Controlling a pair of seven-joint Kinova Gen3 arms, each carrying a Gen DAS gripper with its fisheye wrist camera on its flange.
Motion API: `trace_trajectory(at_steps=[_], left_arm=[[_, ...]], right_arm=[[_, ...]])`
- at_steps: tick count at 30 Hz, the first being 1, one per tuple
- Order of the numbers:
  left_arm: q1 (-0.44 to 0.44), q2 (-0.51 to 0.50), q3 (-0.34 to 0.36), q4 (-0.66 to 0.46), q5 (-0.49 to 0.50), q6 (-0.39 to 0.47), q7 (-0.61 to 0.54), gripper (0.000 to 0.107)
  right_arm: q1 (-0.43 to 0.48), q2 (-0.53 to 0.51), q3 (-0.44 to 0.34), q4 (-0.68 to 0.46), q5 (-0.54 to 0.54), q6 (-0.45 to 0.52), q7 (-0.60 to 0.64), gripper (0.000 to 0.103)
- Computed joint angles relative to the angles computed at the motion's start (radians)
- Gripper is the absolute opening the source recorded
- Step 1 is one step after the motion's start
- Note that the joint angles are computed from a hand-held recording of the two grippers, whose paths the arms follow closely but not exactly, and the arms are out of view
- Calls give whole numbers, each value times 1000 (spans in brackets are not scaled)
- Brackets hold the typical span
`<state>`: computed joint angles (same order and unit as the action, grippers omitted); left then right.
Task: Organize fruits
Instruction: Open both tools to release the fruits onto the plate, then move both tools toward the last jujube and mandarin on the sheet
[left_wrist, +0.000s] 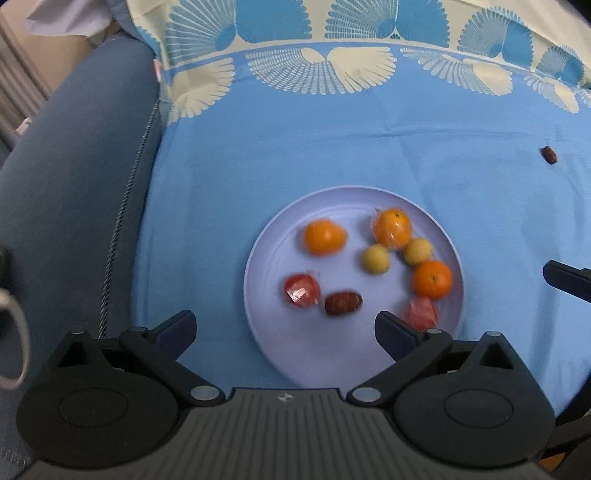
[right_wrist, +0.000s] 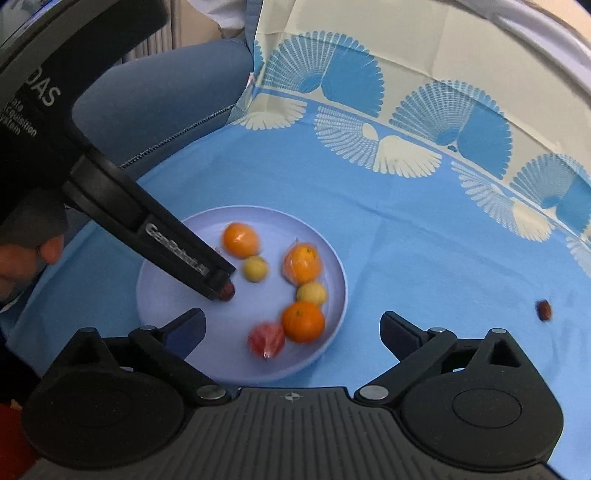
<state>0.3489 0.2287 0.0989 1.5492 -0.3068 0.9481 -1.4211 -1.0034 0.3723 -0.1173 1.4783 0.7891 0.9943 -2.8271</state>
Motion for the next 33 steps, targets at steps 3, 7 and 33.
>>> trace_trajectory(at_steps=[3, 7, 33], left_arm=[[23, -74, -22, 56, 12, -3, 6, 103], [29, -164, -1, 129, -6, 3, 28, 103], [182, 366, 72, -434, 120, -4, -118, 103]], right_arm=[[-42, -31, -10, 13, 12, 48, -55, 102], [-76, -69, -41, 31, 30, 92, -142, 102], [201, -154, -54, 367, 180, 184, -582, 102]])
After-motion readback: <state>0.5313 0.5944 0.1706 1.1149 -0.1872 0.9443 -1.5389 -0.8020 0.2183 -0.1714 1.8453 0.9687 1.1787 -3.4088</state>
